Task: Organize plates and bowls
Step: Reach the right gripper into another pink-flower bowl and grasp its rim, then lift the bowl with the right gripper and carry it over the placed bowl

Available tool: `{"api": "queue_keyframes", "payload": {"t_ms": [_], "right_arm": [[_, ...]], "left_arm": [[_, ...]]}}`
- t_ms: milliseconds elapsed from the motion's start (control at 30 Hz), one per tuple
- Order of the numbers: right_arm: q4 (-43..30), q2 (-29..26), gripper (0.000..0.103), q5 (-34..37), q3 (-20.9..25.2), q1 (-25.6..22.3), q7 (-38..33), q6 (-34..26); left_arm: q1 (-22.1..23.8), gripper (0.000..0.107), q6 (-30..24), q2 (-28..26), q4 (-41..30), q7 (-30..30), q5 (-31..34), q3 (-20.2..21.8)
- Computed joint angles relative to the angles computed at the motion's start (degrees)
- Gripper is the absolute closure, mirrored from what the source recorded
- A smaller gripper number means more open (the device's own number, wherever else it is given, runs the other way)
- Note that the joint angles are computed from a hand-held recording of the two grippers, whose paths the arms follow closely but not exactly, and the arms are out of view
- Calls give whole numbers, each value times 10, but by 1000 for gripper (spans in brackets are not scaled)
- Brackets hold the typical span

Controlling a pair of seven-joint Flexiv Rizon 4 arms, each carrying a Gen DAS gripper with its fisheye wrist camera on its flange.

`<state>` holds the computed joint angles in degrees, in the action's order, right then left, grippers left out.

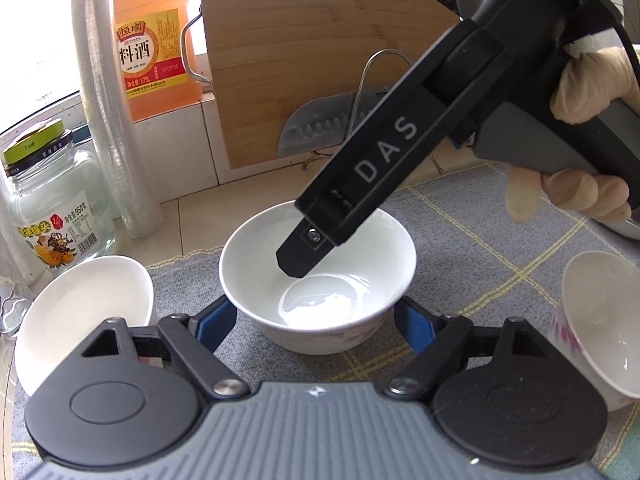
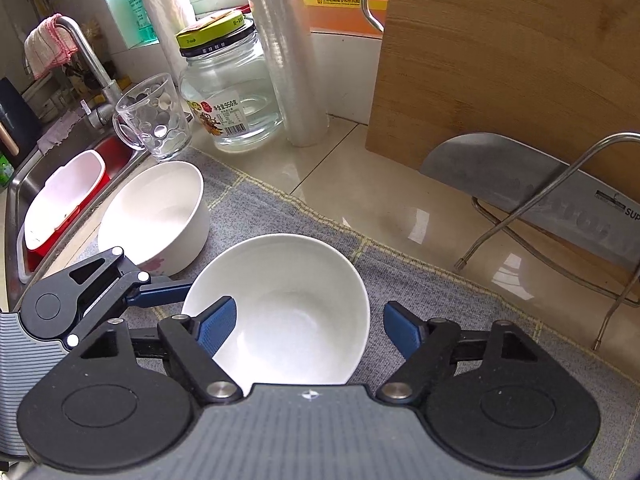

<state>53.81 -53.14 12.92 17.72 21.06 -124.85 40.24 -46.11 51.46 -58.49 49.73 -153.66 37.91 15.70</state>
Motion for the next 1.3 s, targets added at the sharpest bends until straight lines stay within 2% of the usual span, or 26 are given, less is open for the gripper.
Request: {"api": "queue_keyframes", "payload": {"t_ms": [233, 667, 1300], "right_arm": [[-17, -8, 25, 6, 4, 0, -7, -16], [-35, -17, 26, 15, 1, 4, -7, -29], [7, 16, 25, 33, 8, -10, -2, -19]], "left_arm": [[1, 22, 0, -1, -2, 0, -2, -2], [4, 22, 1, 1, 0, 4, -8, -5], [-1, 21, 3, 22, 16, 37, -19, -15]]}}
